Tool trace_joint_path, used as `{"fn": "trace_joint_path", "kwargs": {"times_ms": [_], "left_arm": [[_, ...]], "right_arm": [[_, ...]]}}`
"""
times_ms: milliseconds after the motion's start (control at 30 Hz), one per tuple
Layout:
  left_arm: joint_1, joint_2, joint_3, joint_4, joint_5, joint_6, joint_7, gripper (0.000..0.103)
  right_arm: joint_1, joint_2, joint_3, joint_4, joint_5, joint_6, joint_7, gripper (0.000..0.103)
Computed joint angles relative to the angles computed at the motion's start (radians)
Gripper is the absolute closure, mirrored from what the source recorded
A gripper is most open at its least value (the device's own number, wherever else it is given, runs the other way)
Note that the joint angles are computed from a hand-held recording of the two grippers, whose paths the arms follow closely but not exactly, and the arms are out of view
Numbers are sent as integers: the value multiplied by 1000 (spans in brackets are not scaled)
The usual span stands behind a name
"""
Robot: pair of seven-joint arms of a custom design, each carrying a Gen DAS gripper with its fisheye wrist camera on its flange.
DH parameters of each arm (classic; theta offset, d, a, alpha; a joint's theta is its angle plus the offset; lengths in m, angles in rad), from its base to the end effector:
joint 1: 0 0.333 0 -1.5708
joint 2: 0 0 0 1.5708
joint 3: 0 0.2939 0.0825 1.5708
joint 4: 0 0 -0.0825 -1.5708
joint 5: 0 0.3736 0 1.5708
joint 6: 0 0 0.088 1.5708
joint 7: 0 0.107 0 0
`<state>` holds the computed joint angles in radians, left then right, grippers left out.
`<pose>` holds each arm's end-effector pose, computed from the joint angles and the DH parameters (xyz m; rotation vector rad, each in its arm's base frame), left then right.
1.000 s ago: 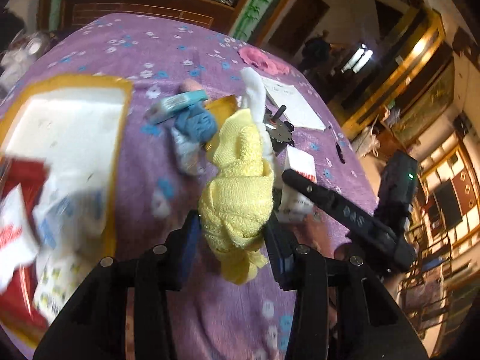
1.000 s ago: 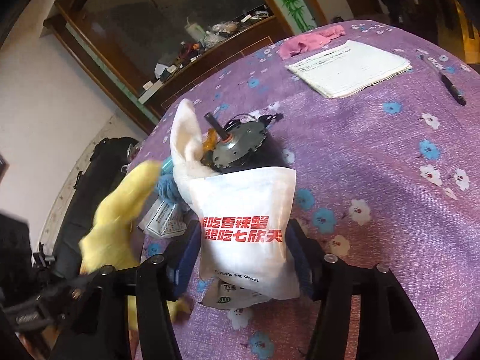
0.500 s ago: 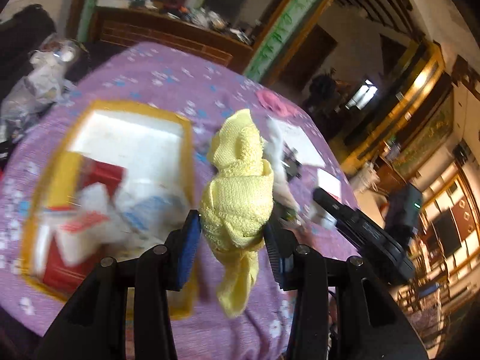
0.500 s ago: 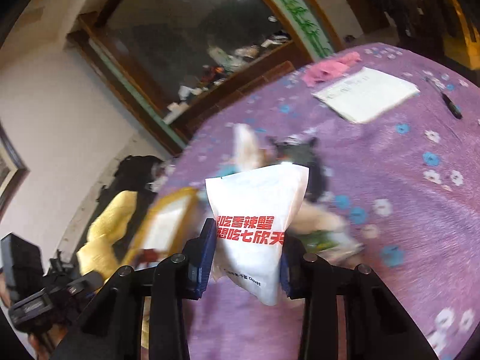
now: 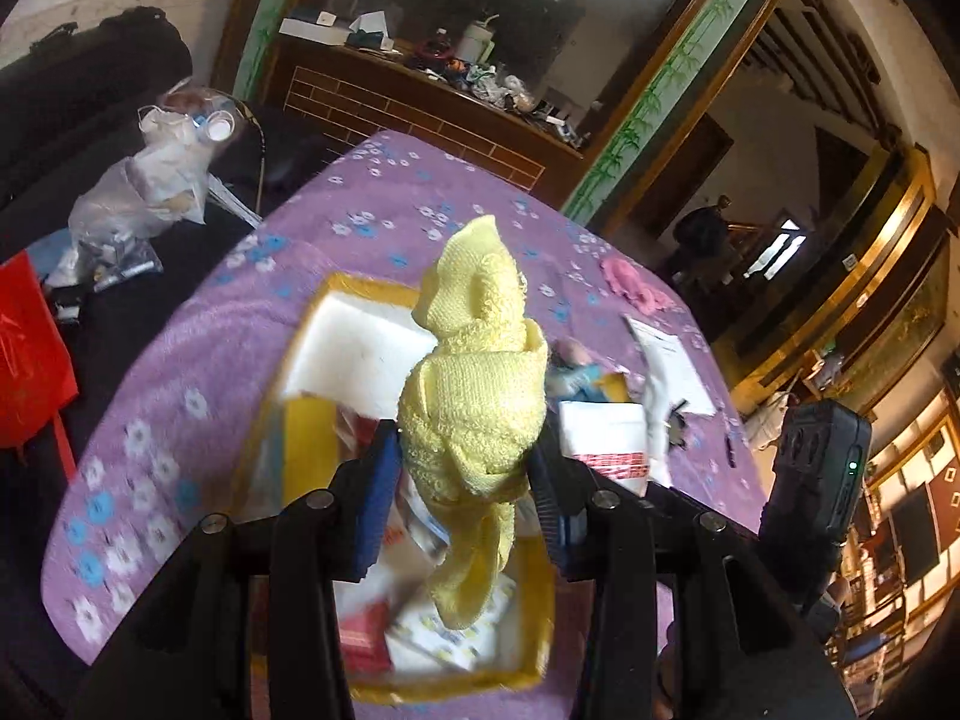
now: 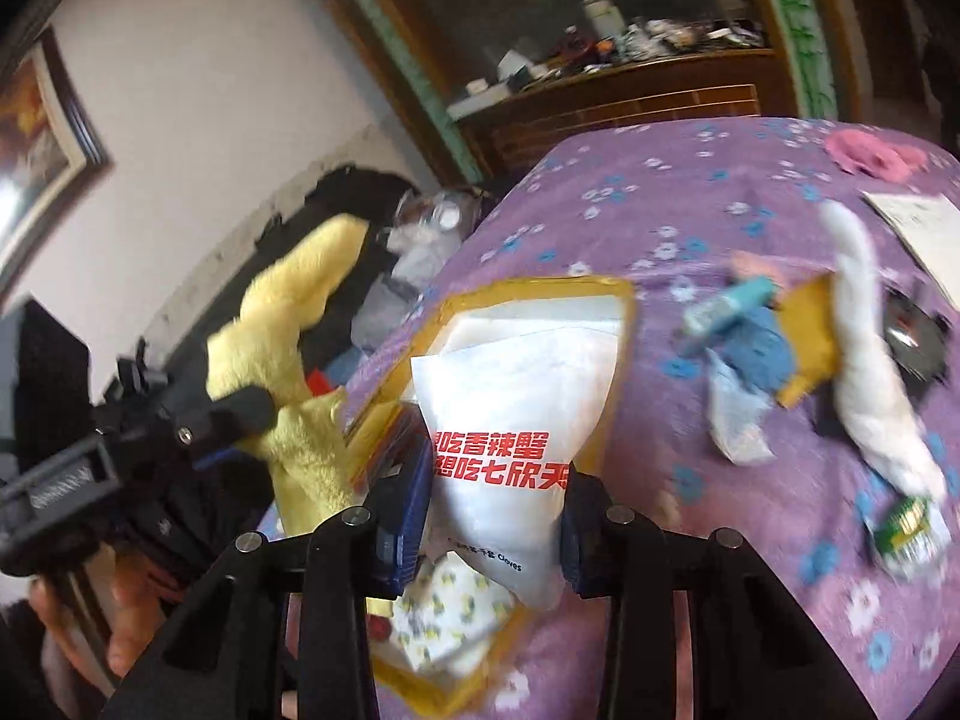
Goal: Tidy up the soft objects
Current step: 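Carry the yellow cloth into the tray with the left tool while the right drops the white bag there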
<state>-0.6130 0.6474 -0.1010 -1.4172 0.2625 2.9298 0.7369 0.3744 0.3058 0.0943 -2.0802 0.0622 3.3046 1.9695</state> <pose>0.5680 -0.4875 0.4116 -1.8774 1.9990 -1.2665 0.5593 0.2714 0.3785 -1.5741 1.5976 -0.3332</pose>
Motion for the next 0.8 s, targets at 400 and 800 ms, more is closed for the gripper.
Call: {"fn": "trace_joint_path", "kwargs": {"times_ms": [400,800], "left_arm": [[32,299,-43,446,-56,-307,143,62],[25,231,-26,323,-85,-266,82,39]], "right_arm": [[51,263,-73,439,-48,-330,-7,57],[94,237,-104,376,-138,-272,17,27]]}}
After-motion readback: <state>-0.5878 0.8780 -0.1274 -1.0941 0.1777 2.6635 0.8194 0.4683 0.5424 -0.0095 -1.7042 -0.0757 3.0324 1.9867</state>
